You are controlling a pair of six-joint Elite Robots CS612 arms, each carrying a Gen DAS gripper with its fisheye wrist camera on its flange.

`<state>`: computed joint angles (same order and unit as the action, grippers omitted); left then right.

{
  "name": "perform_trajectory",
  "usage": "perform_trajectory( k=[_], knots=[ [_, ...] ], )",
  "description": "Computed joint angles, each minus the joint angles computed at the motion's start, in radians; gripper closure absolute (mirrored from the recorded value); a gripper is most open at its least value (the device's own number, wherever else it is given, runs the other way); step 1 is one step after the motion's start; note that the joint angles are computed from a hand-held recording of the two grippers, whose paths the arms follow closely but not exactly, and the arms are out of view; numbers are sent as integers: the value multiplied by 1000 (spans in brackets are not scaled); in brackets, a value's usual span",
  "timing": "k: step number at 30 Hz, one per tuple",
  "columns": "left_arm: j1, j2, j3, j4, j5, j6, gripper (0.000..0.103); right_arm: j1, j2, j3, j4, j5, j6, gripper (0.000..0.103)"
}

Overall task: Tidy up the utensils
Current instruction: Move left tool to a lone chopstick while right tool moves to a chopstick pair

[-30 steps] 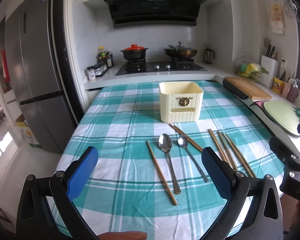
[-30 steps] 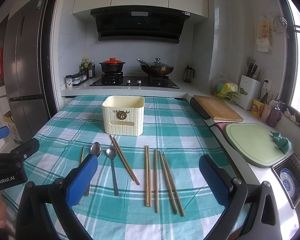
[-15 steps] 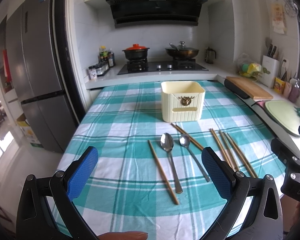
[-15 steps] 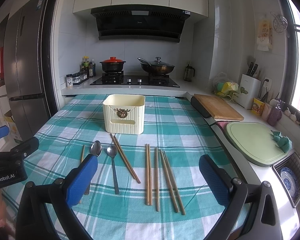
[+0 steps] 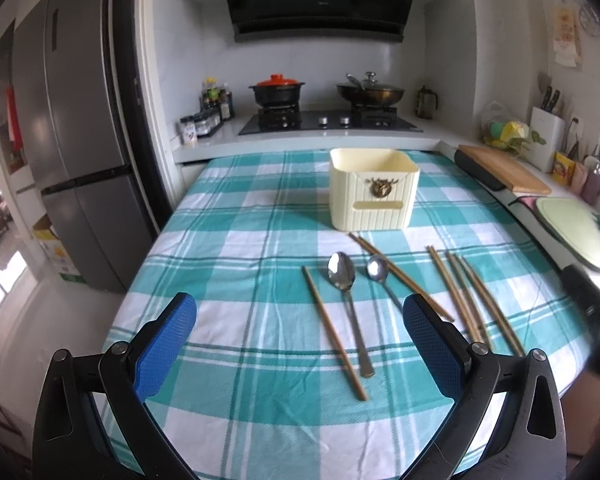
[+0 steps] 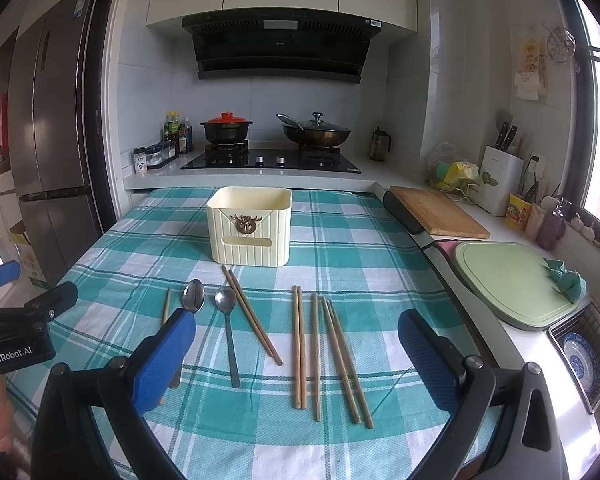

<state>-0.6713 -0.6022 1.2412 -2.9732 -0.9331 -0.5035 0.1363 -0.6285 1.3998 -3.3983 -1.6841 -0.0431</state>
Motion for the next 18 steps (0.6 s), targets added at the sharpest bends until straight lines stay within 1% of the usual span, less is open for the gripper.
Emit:
perform_trajectory(
  k=[3,8,10,14,15,18],
  knots=[
    [8,1,7,28,-10,-24,0,-5,5,-4,-2,5,6,0],
    [22,9,2,100,-49,-65,0,-19,14,-18,26,32,18,0],
    [28,15,-2,110,-74,-83,0,-22,20,-23,23,34,14,0],
    [45,32,-16,89,-166,-108,0,-32,32,-33,34,51,7,0],
    [47,38,-27,96,-181,-113,0,-34,35,-36,40,52,6,0],
    [50,58,-63,136,-186,-116,0,-40,44,-44,57,47,8,0]
  ],
)
